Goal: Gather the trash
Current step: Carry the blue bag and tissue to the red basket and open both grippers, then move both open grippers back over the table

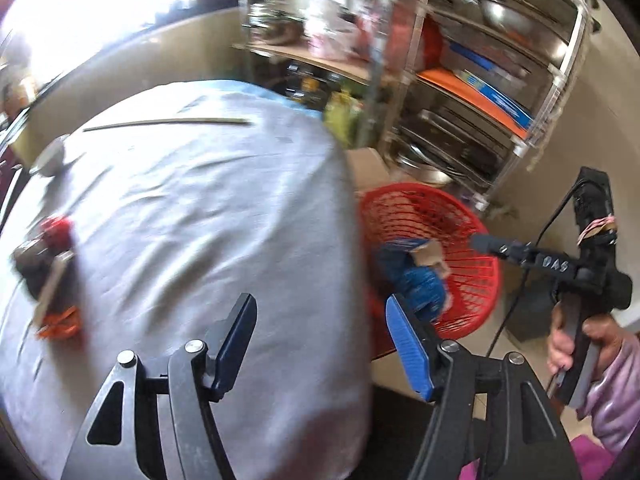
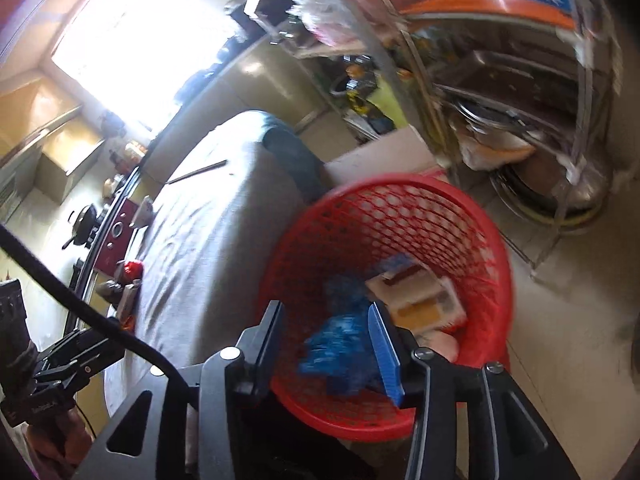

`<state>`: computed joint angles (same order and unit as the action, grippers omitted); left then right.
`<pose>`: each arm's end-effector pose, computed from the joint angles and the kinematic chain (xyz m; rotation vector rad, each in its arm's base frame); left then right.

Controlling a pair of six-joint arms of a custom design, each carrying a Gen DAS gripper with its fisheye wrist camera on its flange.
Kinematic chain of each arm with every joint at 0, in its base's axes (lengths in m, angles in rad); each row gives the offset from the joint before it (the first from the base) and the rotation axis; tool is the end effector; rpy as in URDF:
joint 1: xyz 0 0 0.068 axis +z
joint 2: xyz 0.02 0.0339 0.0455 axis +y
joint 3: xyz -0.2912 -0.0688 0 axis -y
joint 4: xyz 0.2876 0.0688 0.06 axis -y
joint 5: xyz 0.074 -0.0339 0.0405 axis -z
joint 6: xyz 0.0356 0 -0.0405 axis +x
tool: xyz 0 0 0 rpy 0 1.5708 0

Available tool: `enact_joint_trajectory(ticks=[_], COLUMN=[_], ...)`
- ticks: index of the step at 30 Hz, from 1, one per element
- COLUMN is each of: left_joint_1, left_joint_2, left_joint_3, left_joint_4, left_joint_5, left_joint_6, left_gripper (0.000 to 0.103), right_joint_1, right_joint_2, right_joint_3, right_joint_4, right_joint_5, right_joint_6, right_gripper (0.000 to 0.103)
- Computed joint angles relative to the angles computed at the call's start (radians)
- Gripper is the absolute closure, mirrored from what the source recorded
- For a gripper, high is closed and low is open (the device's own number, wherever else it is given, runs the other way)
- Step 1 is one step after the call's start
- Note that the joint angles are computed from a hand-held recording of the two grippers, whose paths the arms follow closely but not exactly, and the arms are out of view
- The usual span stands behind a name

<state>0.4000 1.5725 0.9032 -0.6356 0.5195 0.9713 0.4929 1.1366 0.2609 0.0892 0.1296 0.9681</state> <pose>0.2932 0.1048 0.1721 0.8195 2.4632 -0.3139 0.1828 0.0929 0.1179 0.6325 2.3357 0.5506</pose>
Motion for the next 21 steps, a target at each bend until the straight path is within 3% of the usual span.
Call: enact_joint_trajectory(ticks=[9, 15, 21], left_joint_1=[0.309, 0.440, 0.472], left_joint_2=[0.149, 0.322, 0.420], left_joint_3=[0.167, 0.350, 0.537], left_joint_4=[0.042, 0.091, 0.032], left_joint_5=[0.002, -0.060, -0.037], left_joint_6=[-0.015, -0.132, -0.257], left_gripper=[0.033, 0.033, 0.033], right_joint_1=[0.119, 0.165, 0.197], right_joint_2=[0.144, 0.249, 0.305], right_joint_3=[0.159, 0.217, 0.257], right_joint_4=[0.026, 0.059, 0.071], right_joint_5=[0.026, -0.005, -0.009], right_joint_6=[-0.049, -0.054, -0.076], right_gripper=[0.053, 0.053, 0.052])
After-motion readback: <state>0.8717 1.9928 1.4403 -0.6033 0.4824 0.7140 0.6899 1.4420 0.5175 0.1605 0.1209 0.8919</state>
